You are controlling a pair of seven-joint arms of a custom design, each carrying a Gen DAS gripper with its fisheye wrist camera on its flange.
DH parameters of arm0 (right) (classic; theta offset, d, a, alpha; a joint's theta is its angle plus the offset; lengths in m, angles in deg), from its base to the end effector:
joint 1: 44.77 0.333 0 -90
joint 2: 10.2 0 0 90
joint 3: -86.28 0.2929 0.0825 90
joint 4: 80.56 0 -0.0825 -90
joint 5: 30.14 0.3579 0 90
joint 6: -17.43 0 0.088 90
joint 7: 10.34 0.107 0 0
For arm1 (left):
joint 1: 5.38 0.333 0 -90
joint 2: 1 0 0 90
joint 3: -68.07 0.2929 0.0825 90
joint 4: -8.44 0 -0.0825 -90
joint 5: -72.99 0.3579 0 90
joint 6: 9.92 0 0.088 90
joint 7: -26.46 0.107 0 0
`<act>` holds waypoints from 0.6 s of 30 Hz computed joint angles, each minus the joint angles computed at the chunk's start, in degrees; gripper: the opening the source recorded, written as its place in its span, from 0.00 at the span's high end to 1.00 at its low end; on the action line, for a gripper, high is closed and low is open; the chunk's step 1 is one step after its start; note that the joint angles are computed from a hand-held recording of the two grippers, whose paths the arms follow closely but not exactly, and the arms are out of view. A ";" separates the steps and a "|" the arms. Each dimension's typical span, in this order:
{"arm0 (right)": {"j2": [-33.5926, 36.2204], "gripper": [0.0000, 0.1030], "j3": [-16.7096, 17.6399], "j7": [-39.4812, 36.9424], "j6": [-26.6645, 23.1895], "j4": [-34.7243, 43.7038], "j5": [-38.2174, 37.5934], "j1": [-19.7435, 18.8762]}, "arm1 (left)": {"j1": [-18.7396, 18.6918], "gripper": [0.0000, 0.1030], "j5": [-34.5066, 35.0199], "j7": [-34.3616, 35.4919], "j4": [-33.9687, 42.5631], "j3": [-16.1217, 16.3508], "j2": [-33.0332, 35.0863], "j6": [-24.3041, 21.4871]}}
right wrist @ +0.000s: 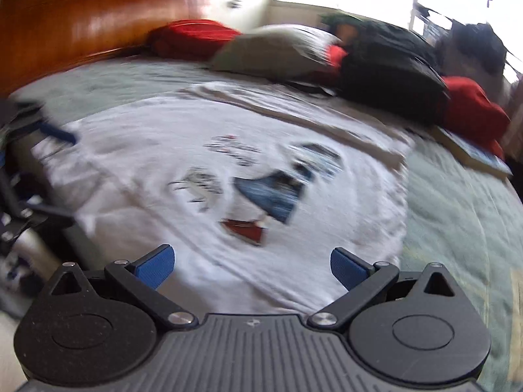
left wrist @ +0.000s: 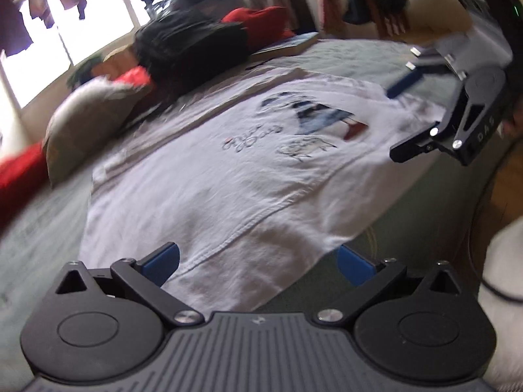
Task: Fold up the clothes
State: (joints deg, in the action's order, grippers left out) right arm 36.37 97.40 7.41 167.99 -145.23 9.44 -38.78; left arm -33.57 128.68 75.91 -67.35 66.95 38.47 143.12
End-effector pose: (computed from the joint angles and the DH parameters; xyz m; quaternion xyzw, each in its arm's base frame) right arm 0.7502 0.1579 0.3940 -0.8552 0.2729 -0.2068 0.3890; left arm 0.6337 -0.3796 0.3865 -0.4447 0.7812 -0.2254 0.3758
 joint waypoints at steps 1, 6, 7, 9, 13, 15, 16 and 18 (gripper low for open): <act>-0.97 0.00 1.35 -4.12 0.14 -1.72 0.23 -0.60 | -0.43 0.01 0.52 1.64 0.71 0.02 0.51 -0.91; -3.35 0.00 2.99 -18.07 3.83 -7.31 0.13 0.86 | -2.46 0.00 2.65 1.63 7.18 2.23 5.28 -3.35; -3.57 0.00 3.06 -19.63 4.51 -7.93 0.18 1.28 | -2.39 0.00 2.68 1.58 7.75 2.41 5.73 -2.93; -3.92 0.00 3.29 -21.39 4.32 -8.40 0.65 1.64 | -2.55 0.00 3.45 0.51 8.09 3.30 5.98 -1.68; -4.25 0.00 4.06 -23.98 4.17 -8.20 2.88 1.74 | -2.91 0.00 5.92 -3.13 7.94 4.87 5.19 -0.33; -3.93 0.00 4.25 -25.35 5.82 -7.94 3.74 2.26 | -2.52 0.00 5.97 -3.33 8.43 4.69 5.18 0.12; -3.64 0.00 4.34 -26.14 7.36 -7.83 4.06 2.67 | -2.48 0.00 5.99 -3.07 8.96 4.65 5.39 0.02; -2.57 0.00 4.26 -27.56 12.29 -7.47 4.04 4.12 | -2.56 0.01 6.23 -2.70 9.35 4.67 5.54 0.22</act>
